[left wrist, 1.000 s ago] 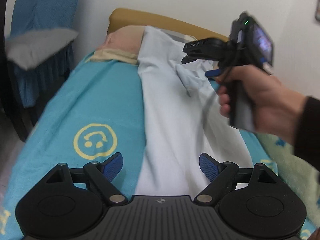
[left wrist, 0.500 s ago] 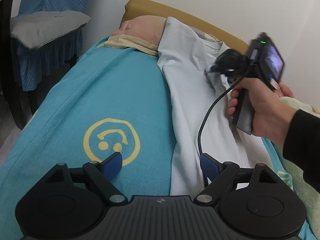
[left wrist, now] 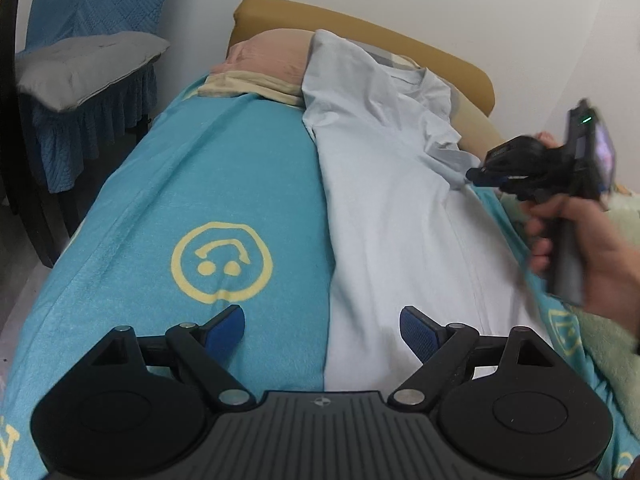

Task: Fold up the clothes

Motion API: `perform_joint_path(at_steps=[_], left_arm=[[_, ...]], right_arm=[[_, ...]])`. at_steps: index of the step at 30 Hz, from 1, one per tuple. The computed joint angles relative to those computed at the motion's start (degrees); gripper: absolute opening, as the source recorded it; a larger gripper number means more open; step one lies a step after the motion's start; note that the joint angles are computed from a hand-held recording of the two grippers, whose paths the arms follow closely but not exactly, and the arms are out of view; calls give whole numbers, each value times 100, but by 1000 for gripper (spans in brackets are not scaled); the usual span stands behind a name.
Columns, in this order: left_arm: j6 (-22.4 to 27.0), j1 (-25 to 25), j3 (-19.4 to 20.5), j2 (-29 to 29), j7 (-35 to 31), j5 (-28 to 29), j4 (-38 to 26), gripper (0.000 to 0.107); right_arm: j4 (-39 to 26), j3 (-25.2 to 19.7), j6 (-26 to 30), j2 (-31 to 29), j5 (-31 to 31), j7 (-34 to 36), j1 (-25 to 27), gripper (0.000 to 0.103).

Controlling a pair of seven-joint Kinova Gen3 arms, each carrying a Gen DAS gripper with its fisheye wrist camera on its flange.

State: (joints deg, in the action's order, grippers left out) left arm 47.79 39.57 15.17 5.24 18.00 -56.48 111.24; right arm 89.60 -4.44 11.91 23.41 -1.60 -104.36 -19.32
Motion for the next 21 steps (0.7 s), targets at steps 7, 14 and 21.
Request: perform_joint_path(at_steps=[7,14,21], left_arm=[[1044,436,154,236,-324,-28,-492,87],[1479,748,277,182,-554,258,-858,87],[959,191,507,-145,-832,1646,-865,86]], right_arm=[[805,-765,456,-1353,-1370,1631,705,65],[1375,21,1795,-2810,-3001,2746,537,65],[2092,-98,3426,-3333,-3950,2971,1941,67]])
